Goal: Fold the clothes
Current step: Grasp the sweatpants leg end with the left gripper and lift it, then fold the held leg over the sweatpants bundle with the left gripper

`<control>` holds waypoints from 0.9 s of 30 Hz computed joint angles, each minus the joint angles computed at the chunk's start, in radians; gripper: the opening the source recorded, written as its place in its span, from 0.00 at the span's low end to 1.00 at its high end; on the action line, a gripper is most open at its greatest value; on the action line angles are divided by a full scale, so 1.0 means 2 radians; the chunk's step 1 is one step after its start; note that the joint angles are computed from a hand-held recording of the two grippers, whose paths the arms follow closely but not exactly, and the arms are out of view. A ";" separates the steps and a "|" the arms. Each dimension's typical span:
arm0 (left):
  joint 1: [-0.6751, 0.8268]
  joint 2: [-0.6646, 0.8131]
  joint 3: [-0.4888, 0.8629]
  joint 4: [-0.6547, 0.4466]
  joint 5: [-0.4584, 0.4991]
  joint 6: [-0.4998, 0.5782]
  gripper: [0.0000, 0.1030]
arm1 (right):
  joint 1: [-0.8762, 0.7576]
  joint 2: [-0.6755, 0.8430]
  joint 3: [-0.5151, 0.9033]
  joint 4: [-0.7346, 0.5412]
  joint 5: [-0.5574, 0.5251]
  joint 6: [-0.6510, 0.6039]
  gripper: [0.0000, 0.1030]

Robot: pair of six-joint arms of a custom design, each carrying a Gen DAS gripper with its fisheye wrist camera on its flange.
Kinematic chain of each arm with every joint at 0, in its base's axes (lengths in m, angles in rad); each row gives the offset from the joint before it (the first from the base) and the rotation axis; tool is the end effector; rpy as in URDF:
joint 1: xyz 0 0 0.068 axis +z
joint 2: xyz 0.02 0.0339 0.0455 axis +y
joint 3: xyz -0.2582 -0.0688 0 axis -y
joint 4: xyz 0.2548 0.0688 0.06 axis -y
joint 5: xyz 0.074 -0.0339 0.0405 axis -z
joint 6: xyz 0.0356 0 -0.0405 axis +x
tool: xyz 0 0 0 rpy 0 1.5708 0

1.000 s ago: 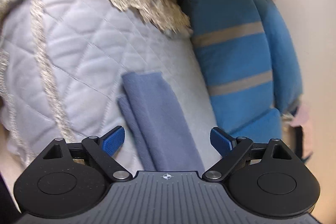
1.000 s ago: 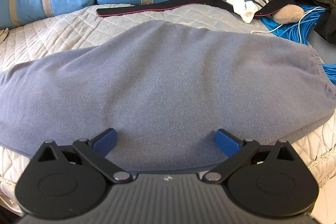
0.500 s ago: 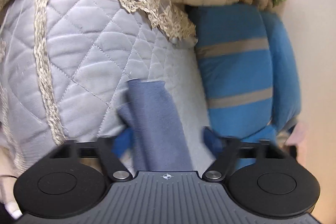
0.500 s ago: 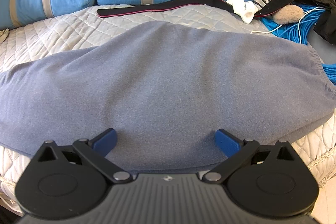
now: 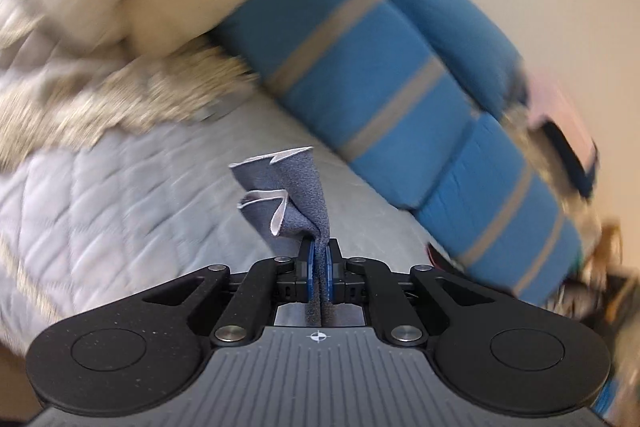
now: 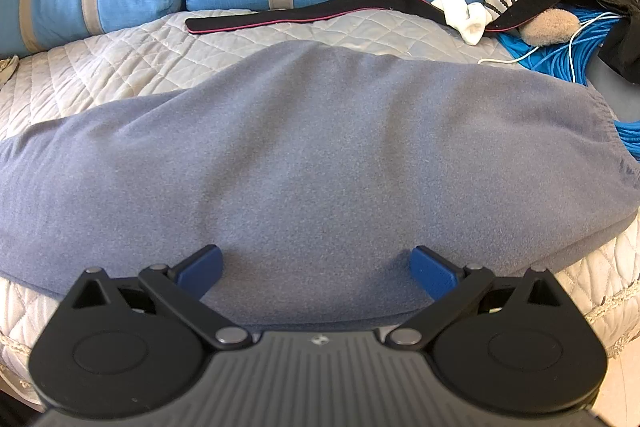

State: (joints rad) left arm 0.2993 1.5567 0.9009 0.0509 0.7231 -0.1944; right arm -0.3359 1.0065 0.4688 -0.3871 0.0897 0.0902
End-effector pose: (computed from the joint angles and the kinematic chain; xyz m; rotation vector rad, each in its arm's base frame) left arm 0.3296 0.0771 0.2066 -0.1066 2.0852 -0.7171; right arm 0.1853 -0.0681 0.1653 0.5660 2.4383 -0.2141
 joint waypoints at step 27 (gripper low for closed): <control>-0.336 -0.141 0.061 -0.112 -0.050 0.080 0.05 | 0.319 0.069 -0.099 0.318 0.141 0.106 1.00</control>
